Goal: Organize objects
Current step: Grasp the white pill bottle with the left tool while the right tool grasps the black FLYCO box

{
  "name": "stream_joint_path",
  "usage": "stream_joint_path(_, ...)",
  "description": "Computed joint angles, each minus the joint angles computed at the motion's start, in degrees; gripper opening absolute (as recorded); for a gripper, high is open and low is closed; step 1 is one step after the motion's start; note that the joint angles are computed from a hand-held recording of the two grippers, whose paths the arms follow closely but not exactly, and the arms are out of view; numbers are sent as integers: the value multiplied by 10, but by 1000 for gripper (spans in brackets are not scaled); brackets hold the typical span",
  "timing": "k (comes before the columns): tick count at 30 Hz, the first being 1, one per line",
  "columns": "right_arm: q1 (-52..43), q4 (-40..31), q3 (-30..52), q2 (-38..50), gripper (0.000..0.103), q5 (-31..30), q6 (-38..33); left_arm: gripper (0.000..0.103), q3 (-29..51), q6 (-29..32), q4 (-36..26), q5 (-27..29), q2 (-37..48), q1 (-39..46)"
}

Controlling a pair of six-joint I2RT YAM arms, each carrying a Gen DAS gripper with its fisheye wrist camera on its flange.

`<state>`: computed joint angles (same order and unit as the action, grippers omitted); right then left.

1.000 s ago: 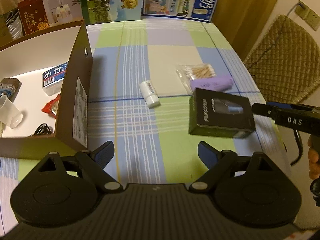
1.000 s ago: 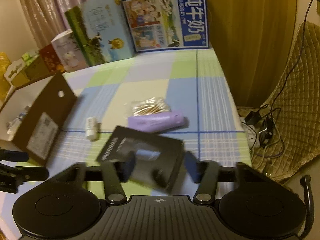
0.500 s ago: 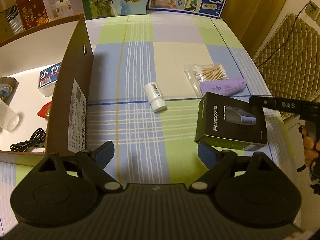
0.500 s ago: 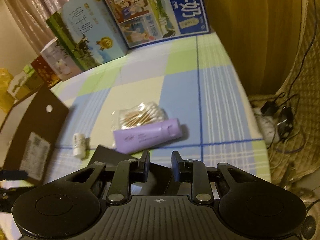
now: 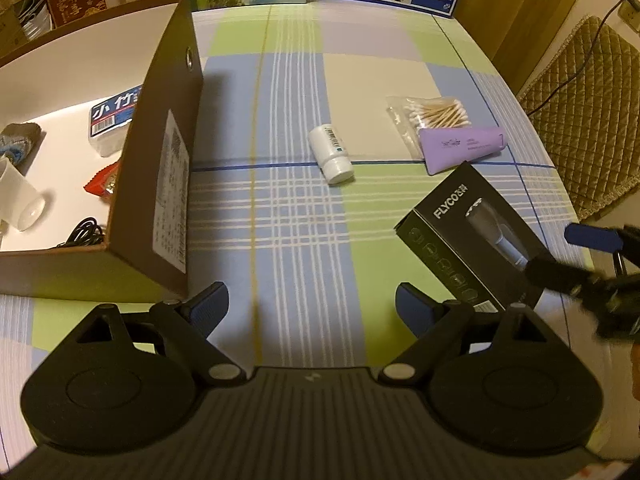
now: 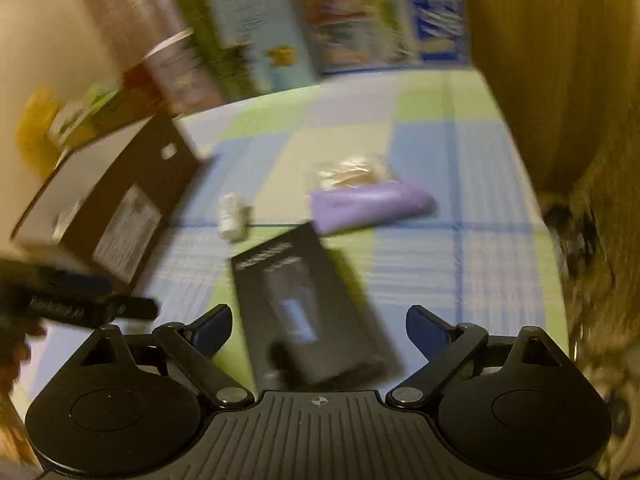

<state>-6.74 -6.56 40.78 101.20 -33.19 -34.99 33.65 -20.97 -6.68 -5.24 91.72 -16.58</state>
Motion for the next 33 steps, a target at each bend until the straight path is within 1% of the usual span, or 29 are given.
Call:
stream_joint_path(3, 46, 44, -17, 4, 91, 35, -12, 88, -3, 3, 1, -5, -8, 0)
stream_joint_path(6, 77, 80, -11, 38, 91, 64, -7, 88, -5, 4, 2, -8, -14, 0)
stream_joint_path(10, 98, 97, 8, 79, 91, 86, -8, 88, -6, 5, 5, -12, -18, 0)
stream_joint_path(15, 116, 113, 13, 98, 90, 115, 5, 88, 4, 8, 6, -25, -8, -4)
stream_joint_path(16, 115, 110, 14, 99, 82, 117, 7, 88, 8, 10, 6, -26, -4, -5)
stream_joint_path(19, 110, 108, 12, 92, 80, 122, 13, 88, 17, 12, 13, -25, 7, -9)
stream_joint_path(21, 101, 109, 7, 83, 79, 123, 27, 88, 26, 14, 19, -22, 18, -9)
stream_joint_path(28, 48, 83, 6, 17, 78, 84, 90, 88, 79, 7, 24, -11, 70, 0)
stream_joint_path(33, 21, 84, 27, -3, 78, 89, 142, 87, 141, 13, 22, -13, 128, 7)
